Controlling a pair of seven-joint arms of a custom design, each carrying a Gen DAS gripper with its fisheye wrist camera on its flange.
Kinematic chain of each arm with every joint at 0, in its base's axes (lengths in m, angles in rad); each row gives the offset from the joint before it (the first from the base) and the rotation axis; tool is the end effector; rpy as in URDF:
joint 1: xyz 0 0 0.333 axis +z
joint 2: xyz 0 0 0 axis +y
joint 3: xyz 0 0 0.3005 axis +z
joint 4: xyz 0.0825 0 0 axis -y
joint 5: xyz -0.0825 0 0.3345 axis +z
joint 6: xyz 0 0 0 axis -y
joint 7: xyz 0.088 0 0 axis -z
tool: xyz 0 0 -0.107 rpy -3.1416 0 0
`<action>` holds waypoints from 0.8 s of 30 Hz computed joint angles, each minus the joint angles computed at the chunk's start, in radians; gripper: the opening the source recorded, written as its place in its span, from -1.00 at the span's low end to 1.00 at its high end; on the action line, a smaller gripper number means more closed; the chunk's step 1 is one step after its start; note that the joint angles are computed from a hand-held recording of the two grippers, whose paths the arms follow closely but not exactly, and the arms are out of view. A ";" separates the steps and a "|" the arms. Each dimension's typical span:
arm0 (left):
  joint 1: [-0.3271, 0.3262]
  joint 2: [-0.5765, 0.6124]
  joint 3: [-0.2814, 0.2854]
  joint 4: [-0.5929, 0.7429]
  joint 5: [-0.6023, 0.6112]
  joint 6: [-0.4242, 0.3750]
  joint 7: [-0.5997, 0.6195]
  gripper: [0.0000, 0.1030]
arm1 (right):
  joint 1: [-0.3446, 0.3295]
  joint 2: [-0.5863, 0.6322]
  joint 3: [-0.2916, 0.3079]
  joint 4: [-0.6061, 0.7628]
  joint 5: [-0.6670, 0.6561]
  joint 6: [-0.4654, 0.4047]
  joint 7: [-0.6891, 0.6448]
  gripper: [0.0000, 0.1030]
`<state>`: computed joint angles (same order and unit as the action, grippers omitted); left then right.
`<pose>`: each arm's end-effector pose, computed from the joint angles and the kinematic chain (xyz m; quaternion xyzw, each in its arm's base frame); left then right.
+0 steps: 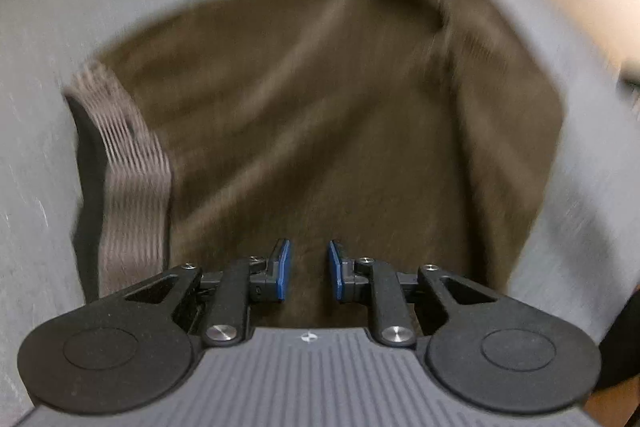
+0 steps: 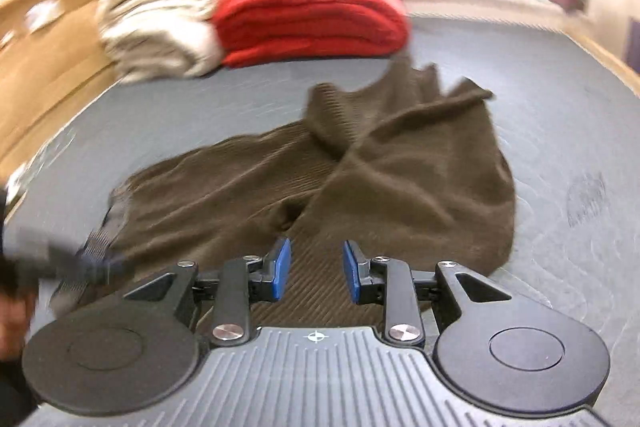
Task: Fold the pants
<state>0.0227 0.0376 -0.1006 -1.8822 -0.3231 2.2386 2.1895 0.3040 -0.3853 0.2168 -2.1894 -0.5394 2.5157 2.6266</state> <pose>0.5515 -0.0517 0.5209 -0.4836 0.8493 -0.2010 0.0662 0.3775 0.2402 0.6157 -0.5787 0.7019 -0.2589 0.3245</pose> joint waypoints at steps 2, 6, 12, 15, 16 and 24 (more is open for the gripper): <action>-0.006 -0.003 -0.005 -0.018 0.020 0.030 0.021 -0.49 | -0.026 0.043 -0.004 0.012 -0.014 0.025 0.043 -0.38; -0.003 0.022 -0.001 0.011 0.004 0.009 0.009 -0.46 | -0.042 0.192 -0.036 0.122 -0.015 0.024 0.060 -0.14; 0.011 0.036 0.003 0.047 -0.022 -0.034 0.013 -0.46 | 0.004 0.494 -0.092 0.439 -0.046 -0.134 0.061 0.06; 0.014 0.037 0.002 0.046 -0.034 -0.036 0.015 -0.46 | 0.037 0.640 -0.128 0.614 -0.019 -0.207 0.000 0.09; 0.015 0.039 0.002 0.049 -0.038 -0.037 0.015 -0.46 | 0.045 0.684 -0.138 0.667 -0.003 -0.224 -0.029 0.09; 0.024 0.036 0.005 0.046 -0.063 -0.043 0.041 -0.44 | 0.112 0.739 -0.209 0.762 0.014 -0.365 -0.148 -0.86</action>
<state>0.0471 0.0734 -0.0954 -1.8360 -0.3865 2.1955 2.2306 0.4160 0.3536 0.0081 -1.4274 -0.5251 2.1510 2.4782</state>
